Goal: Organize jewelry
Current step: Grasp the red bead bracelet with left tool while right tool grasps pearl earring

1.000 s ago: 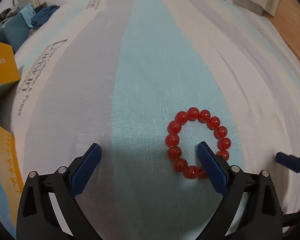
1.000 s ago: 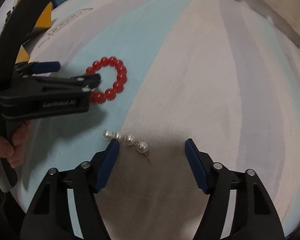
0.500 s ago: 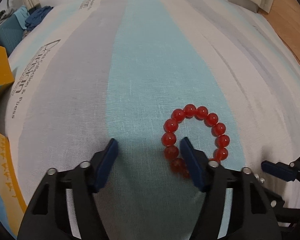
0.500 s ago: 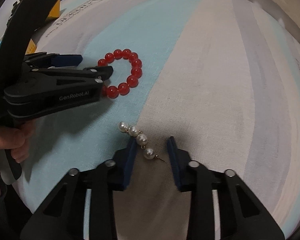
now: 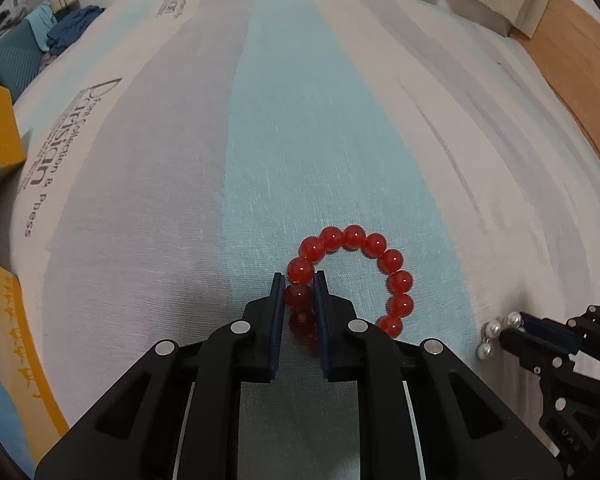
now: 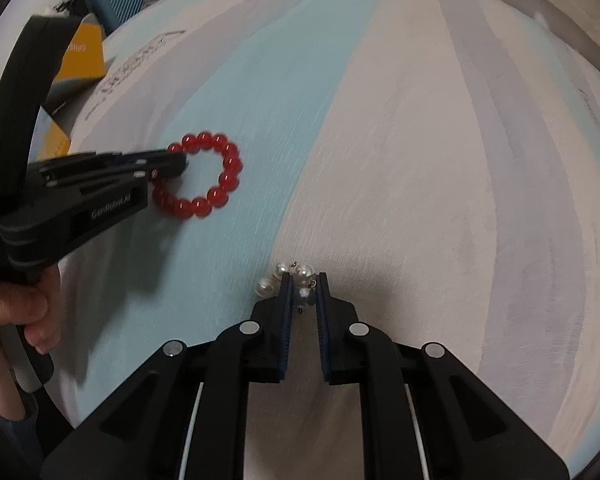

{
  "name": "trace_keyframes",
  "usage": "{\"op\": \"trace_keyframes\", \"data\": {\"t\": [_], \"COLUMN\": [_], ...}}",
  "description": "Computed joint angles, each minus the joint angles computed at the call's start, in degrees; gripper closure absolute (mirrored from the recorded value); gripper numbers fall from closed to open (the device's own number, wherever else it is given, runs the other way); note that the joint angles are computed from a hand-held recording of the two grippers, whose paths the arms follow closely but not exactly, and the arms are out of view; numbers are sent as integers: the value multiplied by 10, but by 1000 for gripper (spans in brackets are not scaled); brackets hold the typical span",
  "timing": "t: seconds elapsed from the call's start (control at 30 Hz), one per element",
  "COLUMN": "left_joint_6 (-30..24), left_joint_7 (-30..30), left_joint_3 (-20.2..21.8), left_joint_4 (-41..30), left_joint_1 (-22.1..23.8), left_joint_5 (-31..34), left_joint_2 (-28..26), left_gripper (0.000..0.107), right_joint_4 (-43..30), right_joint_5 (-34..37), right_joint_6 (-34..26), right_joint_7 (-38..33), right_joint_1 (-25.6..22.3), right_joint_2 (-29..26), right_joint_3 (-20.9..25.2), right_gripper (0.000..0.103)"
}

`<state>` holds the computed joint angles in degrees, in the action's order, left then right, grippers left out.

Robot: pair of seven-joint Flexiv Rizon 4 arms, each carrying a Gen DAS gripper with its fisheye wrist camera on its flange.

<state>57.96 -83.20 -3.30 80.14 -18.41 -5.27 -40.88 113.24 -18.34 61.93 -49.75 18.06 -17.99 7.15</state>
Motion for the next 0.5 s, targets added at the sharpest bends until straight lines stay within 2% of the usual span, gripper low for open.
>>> {"op": "trace_keyframes", "data": {"t": [0.3,0.5], "left_joint_6": [25,39], "left_joint_7": [-5,-8], "left_joint_3": [-2,-3], "left_joint_4": [24,33], "left_joint_1": [-1,1], "left_joint_5": [-2,-3], "left_joint_2": [23,36], "left_gripper": [94,94], "right_joint_4": [9,8], "right_joint_5": [-47,-61], "right_joint_6": [30,33], "right_joint_7": [58,72], "right_joint_1": [11,9], "right_joint_2": [4,9], "right_joint_3": [-20,-20], "right_gripper": [93,92]}}
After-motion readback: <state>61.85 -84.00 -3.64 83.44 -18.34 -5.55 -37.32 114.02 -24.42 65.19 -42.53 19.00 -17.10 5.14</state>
